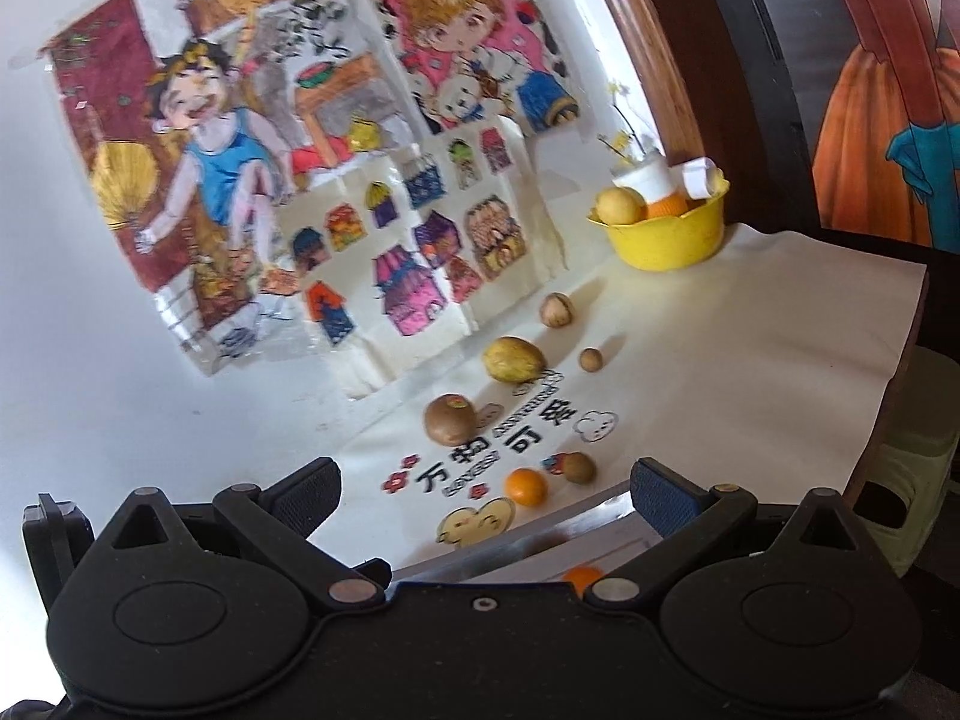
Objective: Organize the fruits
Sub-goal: 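Raise both open tools from the tray toward the kiwi and orange, then close the left tool on the large kiwi while the right tool approaches an orange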
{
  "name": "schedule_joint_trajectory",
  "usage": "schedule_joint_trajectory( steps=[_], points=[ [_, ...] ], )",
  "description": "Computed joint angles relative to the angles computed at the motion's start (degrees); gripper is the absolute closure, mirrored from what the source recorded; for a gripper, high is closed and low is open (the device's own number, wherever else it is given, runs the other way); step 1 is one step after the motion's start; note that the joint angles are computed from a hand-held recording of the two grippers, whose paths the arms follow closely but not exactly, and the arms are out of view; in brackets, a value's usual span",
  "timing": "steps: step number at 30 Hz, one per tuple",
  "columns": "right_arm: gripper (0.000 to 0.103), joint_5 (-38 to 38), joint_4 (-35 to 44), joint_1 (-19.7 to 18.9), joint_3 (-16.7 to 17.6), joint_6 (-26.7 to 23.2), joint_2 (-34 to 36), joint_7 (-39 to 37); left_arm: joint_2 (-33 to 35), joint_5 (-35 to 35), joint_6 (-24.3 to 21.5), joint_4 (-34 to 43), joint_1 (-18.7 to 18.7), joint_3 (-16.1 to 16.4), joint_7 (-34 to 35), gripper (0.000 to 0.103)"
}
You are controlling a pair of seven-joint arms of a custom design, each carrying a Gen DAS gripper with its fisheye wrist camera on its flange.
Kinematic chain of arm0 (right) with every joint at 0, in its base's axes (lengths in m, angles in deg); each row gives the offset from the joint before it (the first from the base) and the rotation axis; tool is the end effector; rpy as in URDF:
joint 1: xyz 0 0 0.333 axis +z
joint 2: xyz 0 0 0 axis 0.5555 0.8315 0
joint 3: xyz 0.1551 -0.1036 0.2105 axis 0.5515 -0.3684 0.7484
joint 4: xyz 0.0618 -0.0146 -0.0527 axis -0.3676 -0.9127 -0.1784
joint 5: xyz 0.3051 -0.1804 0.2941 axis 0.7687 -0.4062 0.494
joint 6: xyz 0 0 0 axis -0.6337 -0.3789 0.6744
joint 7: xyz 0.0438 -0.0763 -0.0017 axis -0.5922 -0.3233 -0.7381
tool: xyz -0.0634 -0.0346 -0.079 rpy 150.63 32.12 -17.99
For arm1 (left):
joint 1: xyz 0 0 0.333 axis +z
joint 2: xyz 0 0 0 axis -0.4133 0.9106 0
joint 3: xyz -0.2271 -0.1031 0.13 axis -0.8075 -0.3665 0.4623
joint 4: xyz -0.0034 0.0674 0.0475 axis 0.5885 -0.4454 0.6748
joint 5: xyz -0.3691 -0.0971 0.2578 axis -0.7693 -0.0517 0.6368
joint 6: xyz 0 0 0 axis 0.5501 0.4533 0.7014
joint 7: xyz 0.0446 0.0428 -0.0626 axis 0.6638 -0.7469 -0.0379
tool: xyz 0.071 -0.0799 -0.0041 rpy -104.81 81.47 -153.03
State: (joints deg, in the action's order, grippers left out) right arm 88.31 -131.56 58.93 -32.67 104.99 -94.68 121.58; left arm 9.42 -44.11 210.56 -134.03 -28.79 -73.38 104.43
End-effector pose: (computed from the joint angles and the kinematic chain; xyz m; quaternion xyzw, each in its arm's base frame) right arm 0.4318 0.0414 0.5740 -0.6623 0.5577 -0.1088 0.4883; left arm 0.3861 -0.2068 0.5199 -0.6636 0.6102 -0.3015 0.3105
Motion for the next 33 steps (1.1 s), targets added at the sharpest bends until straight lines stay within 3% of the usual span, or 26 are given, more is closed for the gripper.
schedule_joint_trajectory(
  steps=[11, 19, 23, 27, 33],
  points=[
    [0.001, 5.76, 11.44, 3.60, -1.87, 1.10, 18.76, -7.29, 14.12, 3.57, 7.15, 7.62, 7.51, 0.74, 1.78, 0.001],
    [0.001, 13.00, 17.85, 2.16, 1.02, -1.32, 29.20, -12.93, 26.03, 8.72, 10.85, 15.32, 14.27, 2.03, 1.70, 0.001],
    [0.001, 13.10, 19.48, -0.45, 3.95, -3.36, 31.88, -14.32, 33.76, 9.68, 12.40, 20.33, 13.52, 4.42, 3.10, 0.001],
    [0.001, 13.82, 20.81, -2.72, 6.70, -5.26, 33.92, -16.04, 40.02, 7.24, 13.75, 24.55, 9.85, 8.29, 7.01, 0.005],
    [0.001, 15.49, 22.73, -5.45, 9.96, -7.22, 36.11, -17.83, 45.74, 6.62, 12.94, 29.47, 6.74, 11.40, 9.06, 0.019]
  ],
)
